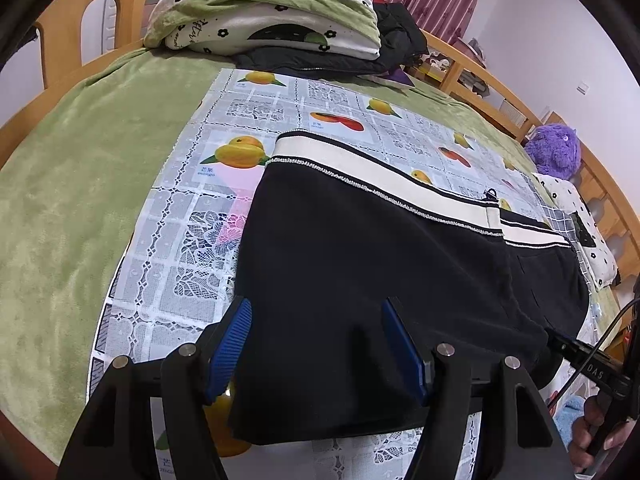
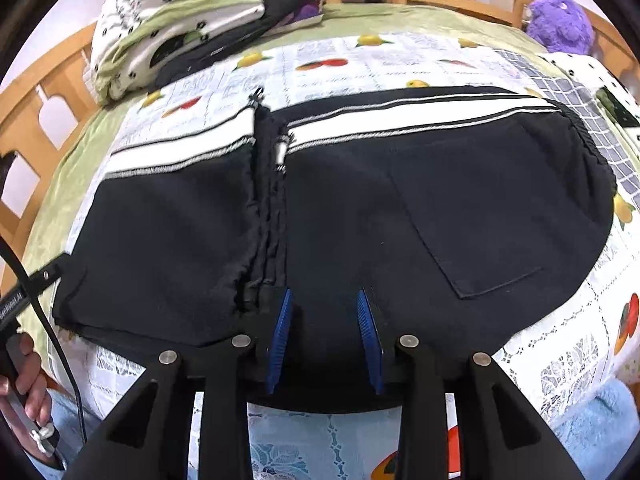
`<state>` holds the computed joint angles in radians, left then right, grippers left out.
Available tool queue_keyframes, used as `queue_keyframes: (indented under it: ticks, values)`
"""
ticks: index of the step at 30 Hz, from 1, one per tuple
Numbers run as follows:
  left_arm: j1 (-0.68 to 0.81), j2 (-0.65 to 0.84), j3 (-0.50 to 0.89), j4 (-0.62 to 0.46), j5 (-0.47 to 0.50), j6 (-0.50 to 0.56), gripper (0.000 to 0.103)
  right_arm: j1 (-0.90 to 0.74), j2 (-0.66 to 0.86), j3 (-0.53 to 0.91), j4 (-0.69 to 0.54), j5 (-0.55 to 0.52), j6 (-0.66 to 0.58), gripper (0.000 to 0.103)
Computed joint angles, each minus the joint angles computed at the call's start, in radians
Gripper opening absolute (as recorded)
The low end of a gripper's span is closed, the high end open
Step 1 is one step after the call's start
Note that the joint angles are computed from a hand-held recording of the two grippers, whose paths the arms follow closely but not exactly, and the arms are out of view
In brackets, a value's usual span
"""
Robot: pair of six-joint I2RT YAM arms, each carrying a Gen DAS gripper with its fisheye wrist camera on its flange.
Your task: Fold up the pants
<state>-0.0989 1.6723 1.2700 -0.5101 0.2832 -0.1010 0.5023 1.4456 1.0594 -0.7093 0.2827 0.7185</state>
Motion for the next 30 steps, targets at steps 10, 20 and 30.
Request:
queue_keyframes:
  ticks: [10,20,30]
  values:
    - [0.000,-0.007,-0.006,0.006,-0.007,0.004,0.065,-0.001,-0.016,0.018,-0.026,0.045,0.025,0.048]
    - [0.005,-0.026,-0.019,0.022,-0.013,0.020,0.065,0.025,-0.062,0.029,-0.055,0.114,0.016,0.069]
    - [0.013,-0.058,-0.064,0.088,-0.012,0.039,0.065,0.050,-0.070,0.032,-0.079,0.189,0.010,0.069]
